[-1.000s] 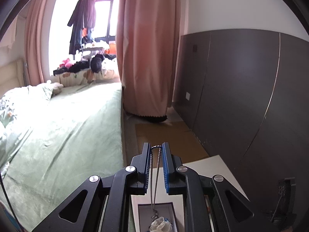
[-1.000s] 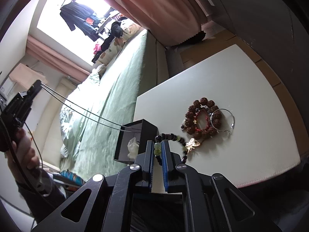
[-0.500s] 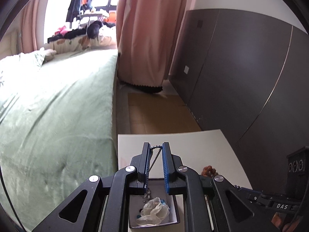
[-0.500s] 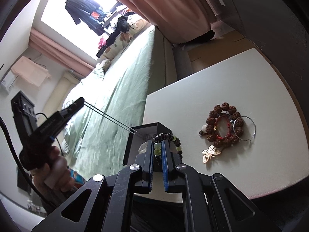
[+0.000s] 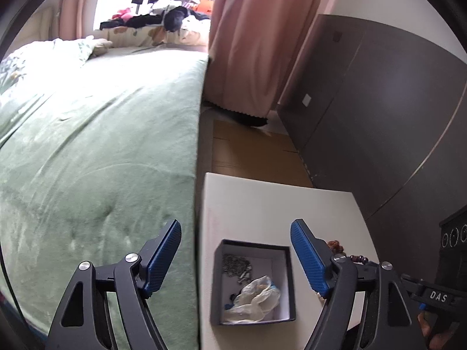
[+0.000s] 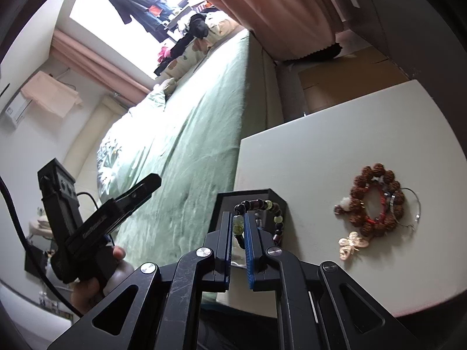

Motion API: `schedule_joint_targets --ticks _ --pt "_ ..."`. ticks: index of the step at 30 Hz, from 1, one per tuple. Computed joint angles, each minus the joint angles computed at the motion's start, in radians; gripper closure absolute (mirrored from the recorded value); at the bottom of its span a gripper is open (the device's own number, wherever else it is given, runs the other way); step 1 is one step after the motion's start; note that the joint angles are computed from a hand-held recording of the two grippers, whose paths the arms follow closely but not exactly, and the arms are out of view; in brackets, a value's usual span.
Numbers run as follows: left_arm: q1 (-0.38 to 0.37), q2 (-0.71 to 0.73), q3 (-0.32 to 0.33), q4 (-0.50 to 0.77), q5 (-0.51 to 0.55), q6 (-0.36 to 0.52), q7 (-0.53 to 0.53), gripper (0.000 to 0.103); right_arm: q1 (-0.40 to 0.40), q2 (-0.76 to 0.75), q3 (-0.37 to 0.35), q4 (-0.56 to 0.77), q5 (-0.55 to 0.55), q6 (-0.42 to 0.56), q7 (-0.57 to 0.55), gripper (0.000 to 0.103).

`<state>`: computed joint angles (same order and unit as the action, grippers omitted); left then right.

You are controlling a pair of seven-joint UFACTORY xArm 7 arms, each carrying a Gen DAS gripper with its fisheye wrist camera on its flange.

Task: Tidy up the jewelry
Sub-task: 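Release the necklace into the box with the left tool while the right tool drops the dark bracelet in, then move the left tool to the brown bead bracelet and grasp it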

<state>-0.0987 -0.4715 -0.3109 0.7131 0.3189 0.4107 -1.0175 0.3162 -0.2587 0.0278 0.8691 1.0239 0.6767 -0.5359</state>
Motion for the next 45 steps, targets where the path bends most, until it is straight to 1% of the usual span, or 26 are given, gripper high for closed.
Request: schedule_joint_targets --ticks 3,7,8,10,11,12,13,14,15,16,18,19,20,25,27,29,33,37,41,45 --pt "-0.011 -0.053 0.024 -0.044 -0.026 0.015 0.003 0.025 0.012 0.036 0.016 0.032 0.003 -0.001 -0.001 0.093" --pt "-0.008 -0.114 0.038 -0.090 -0.054 0.041 0.016 0.025 0.027 0.093 0.037 0.091 0.026 0.028 -0.013 0.093" --pt "-0.005 -0.128 0.039 -0.098 -0.060 0.050 0.017 0.025 0.028 0.103 0.042 0.101 0.040 0.036 -0.025 0.093" --pt "-0.003 -0.153 0.042 -0.113 -0.072 0.061 0.023 0.025 0.034 0.141 0.051 0.135 0.108 0.055 -0.081 0.093" --pt "-0.002 -0.162 0.043 -0.117 -0.078 0.069 0.026 0.025 0.067 0.160 0.029 0.149 0.100 0.041 -0.080 0.093" --pt "-0.003 -0.170 0.045 -0.121 -0.084 0.075 0.032 0.025 0.060 0.185 0.049 0.163 0.050 0.013 -0.037 0.093" --pt "-0.003 -0.174 0.044 -0.124 -0.088 0.077 0.036 0.025 0.022 0.209 0.092 0.171 -0.034 -0.008 0.048 0.083" --pt "-0.002 -0.179 0.041 -0.125 -0.089 0.082 0.041 0.025 -0.004 0.224 0.115 0.172 -0.080 -0.012 0.107 0.073" --pt "0.001 -0.180 0.036 -0.124 -0.087 0.086 0.044 0.025 0.007 0.226 0.097 0.165 -0.083 -0.010 0.125 0.070" --pt "0.003 -0.183 0.034 -0.126 -0.087 0.088 0.047 0.025 0.000 0.223 0.095 0.158 -0.065 -0.009 0.110 0.068" --pt "0.004 -0.179 0.029 -0.127 -0.091 0.085 0.048 0.025 -0.012 0.196 0.090 0.127 -0.051 -0.014 0.083 0.059" --pt "0.002 -0.176 0.029 -0.128 -0.094 0.081 0.048 0.025 -0.016 0.182 0.087 0.114 -0.046 -0.017 0.077 0.052" --pt "0.000 -0.166 0.025 -0.124 -0.096 0.074 0.048 0.025 -0.020 0.165 0.081 0.097 -0.037 -0.022 0.068 0.049" --pt "-0.018 -0.098 0.001 -0.083 -0.096 0.052 0.048 0.025 -0.046 0.072 0.032 0.010 -0.027 -0.016 0.042 0.047" --pt "-0.026 -0.061 -0.013 -0.057 -0.087 0.044 0.045 0.025 -0.059 0.035 0.011 -0.022 -0.039 -0.018 0.047 0.043" --pt "-0.034 -0.027 -0.024 -0.031 -0.076 0.040 0.037 0.025 -0.072 0.003 -0.009 -0.053 -0.054 -0.029 0.055 0.034" --pt "-0.057 0.069 -0.047 0.041 -0.043 0.031 0.019 0.025 -0.098 -0.037 -0.056 -0.091 -0.086 -0.022 0.065 0.033" --pt "-0.094 0.159 -0.051 0.108 -0.004 0.024 -0.006 0.025 -0.128 -0.051 -0.087 -0.110 -0.109 -0.020 0.077 0.033" --pt "-0.137 0.249 -0.045 0.182 0.047 0.034 -0.034 0.025 -0.156 -0.057 -0.128 -0.125 -0.098 0.005 0.056 0.033" --pt "-0.192 0.339 -0.020 0.258 0.078 0.046 -0.040 0.025 -0.189 -0.047 -0.145 -0.129 -0.102 0.016 0.048 0.033"
